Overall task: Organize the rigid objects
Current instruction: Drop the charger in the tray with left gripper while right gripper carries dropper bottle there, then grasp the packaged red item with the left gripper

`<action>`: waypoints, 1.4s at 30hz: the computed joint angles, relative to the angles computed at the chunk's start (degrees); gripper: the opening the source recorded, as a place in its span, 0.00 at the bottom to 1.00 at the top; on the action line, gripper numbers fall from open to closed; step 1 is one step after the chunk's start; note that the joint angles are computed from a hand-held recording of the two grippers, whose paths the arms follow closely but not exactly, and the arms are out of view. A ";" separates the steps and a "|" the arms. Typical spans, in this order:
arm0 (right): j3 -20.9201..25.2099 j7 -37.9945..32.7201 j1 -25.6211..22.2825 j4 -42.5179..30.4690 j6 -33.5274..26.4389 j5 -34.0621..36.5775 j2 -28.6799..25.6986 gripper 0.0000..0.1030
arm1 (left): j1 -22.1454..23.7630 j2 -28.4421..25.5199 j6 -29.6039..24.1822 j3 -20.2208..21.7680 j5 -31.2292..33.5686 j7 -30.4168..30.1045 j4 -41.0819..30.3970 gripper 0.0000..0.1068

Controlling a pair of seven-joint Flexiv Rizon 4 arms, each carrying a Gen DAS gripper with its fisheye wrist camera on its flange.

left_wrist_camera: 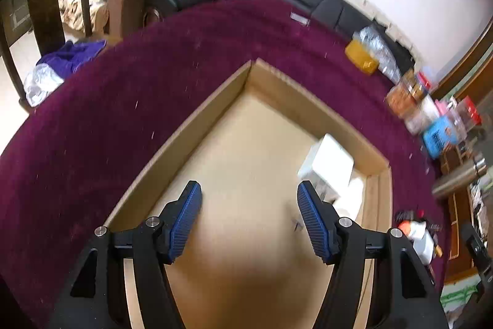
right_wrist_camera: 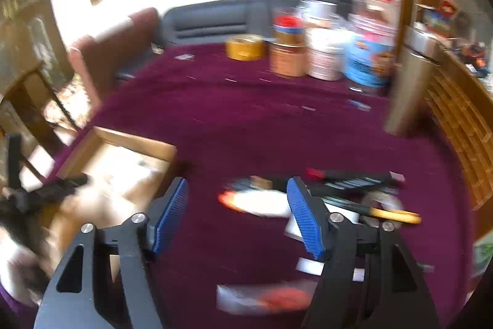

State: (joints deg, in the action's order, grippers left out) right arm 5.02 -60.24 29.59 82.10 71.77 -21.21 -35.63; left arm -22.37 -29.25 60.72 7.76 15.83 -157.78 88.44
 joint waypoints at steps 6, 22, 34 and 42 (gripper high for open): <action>-0.36 -0.08 -5.67 10.16 0.65 2.45 5.99 0.64 | -1.64 2.32 5.77 1.68 2.35 -5.53 3.96 0.55; 21.18 -21.40 -16.97 -3.53 -8.73 32.55 -3.60 0.64 | -11.28 1.62 9.30 -3.01 7.01 -0.51 -1.43 0.63; 32.82 -46.54 -24.81 -6.53 -26.51 50.27 -3.04 0.66 | -12.77 0.80 9.09 -3.81 4.05 5.86 -1.13 0.63; 22.14 -44.47 -21.35 -0.56 -16.48 54.41 3.42 0.66 | -12.12 -4.28 4.36 -6.61 -2.85 13.95 -6.82 0.63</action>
State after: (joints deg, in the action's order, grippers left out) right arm 27.16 -104.70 8.24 81.54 55.29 33.20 -32.21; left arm -34.48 -33.53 65.07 1.15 12.98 -143.83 81.62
